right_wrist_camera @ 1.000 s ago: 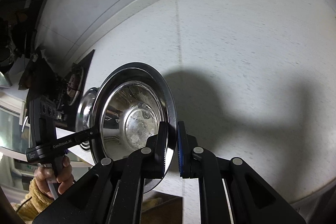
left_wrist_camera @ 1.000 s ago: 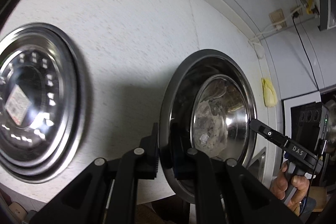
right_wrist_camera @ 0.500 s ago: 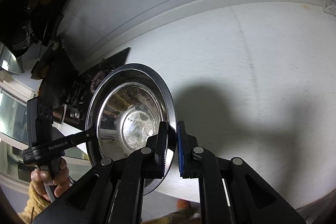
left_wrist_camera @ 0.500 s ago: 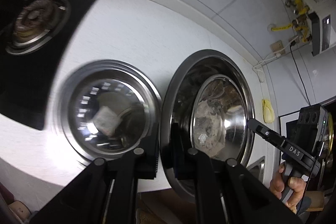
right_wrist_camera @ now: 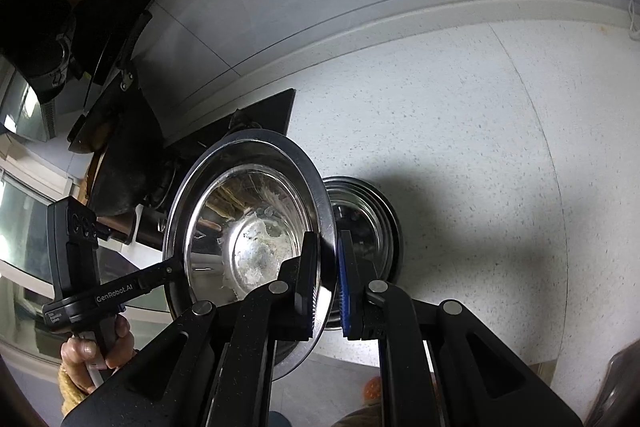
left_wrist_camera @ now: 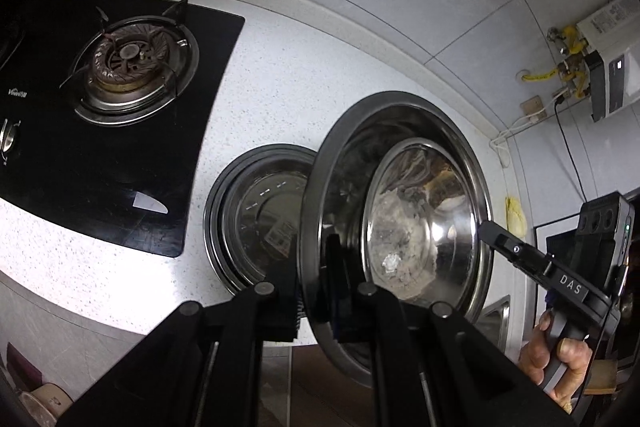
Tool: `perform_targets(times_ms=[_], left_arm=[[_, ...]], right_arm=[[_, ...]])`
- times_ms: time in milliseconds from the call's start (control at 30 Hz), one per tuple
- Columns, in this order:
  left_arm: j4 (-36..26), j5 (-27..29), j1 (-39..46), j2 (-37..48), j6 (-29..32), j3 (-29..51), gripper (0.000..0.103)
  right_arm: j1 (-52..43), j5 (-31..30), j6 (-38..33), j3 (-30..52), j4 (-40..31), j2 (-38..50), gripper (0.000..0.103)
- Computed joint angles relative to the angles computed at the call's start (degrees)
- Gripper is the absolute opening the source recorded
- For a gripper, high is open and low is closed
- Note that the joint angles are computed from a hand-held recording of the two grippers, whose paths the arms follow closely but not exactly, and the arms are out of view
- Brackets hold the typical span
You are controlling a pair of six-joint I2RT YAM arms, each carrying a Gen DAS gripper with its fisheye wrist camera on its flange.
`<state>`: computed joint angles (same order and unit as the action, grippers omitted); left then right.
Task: Organize plates and bowls
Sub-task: 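Lift the bowl stack with both tools and carry it over the plate stack, then lower the bowl stack onto the steel plate stack with both tools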
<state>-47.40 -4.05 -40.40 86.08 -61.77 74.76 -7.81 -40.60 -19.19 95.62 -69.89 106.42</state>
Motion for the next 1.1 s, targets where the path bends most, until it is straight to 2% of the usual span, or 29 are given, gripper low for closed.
perform_targets(times_ms=[333,600,1100], left_arm=[[7.2,0.39,0.01,0.36,-3.42,-7.6,0.009],[14.35,1.52,2.3,3.81,-3.11,-13.3,0.009],[22.04,3.94,7.31,12.71,0.15,-14.93,0.009]], right_arm=[[1.41,2.34,-2.2,-4.37,2.32,0.99,0.009],[3.96,5.19,0.06,-8.99,8.85,3.18,0.009],[5.57,7.46,4.02,-14.21,18.38,5.75,0.009]])
